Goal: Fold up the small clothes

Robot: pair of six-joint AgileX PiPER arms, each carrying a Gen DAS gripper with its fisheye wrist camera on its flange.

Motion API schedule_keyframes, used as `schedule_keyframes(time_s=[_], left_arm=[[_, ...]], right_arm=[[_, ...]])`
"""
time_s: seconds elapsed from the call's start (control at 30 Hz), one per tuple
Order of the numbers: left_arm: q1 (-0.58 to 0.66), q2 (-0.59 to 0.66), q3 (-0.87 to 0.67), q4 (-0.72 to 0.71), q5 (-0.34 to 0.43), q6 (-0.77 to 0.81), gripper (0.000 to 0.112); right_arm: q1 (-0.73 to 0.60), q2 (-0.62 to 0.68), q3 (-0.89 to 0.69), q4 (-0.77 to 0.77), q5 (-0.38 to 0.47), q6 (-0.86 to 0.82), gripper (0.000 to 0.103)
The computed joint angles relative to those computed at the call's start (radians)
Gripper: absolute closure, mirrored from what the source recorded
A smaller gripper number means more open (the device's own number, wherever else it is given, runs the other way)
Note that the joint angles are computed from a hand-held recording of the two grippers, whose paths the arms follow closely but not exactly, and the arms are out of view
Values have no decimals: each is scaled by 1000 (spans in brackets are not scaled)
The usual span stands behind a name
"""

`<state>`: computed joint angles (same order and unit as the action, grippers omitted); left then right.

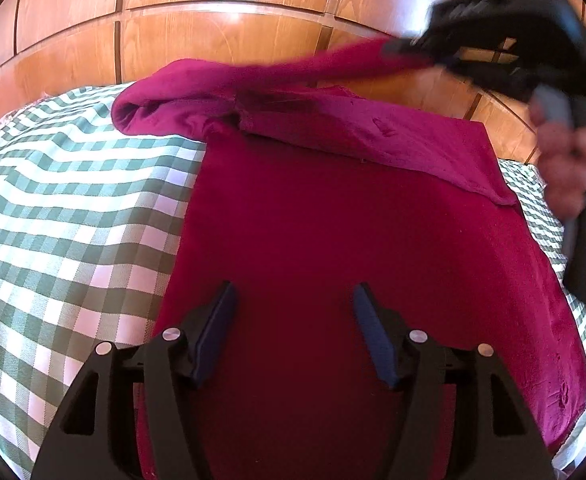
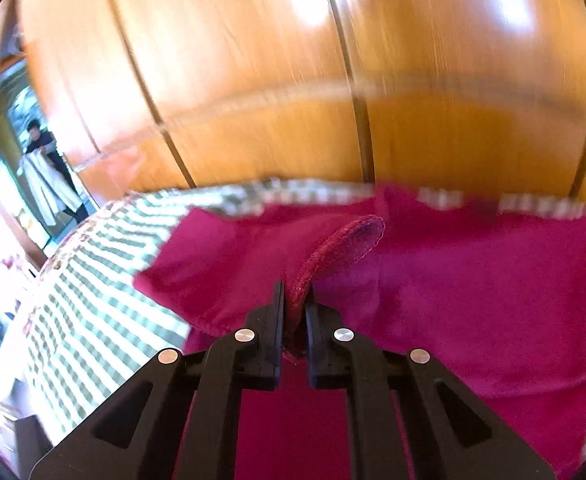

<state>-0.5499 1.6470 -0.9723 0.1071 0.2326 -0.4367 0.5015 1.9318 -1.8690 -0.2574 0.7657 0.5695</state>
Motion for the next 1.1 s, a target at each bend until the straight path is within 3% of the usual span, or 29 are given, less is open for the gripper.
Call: schedule_keyframes(time_s=[0.27,0.47,0.7,0.87,0.97,1.03,1.1], left_arm=[[-2,2,-4,14,6,-15,50],[-7,6,-14,29,20,-30,50],[-9,23,-83,-6,115,21,50],[66,17,-166,-210,208,203,51],[142,45,-246,-355,242,309,51],[162,90,-339,-343,272,289,51],[150,138,-440,-250,281,233,51]], right_arm=[[-108,-121,46,-145,64,31,95],[-277,-106,149,-66,79,43,95],[-341,-89,308,-40,-15,91,95],[-353,-172,420,-8,-105,80,95],[-350,-186,455,-13,-104,60,95],[-379,-176,470,53,-123,4,95],[-399,-193,494,74,-142,7,83]])
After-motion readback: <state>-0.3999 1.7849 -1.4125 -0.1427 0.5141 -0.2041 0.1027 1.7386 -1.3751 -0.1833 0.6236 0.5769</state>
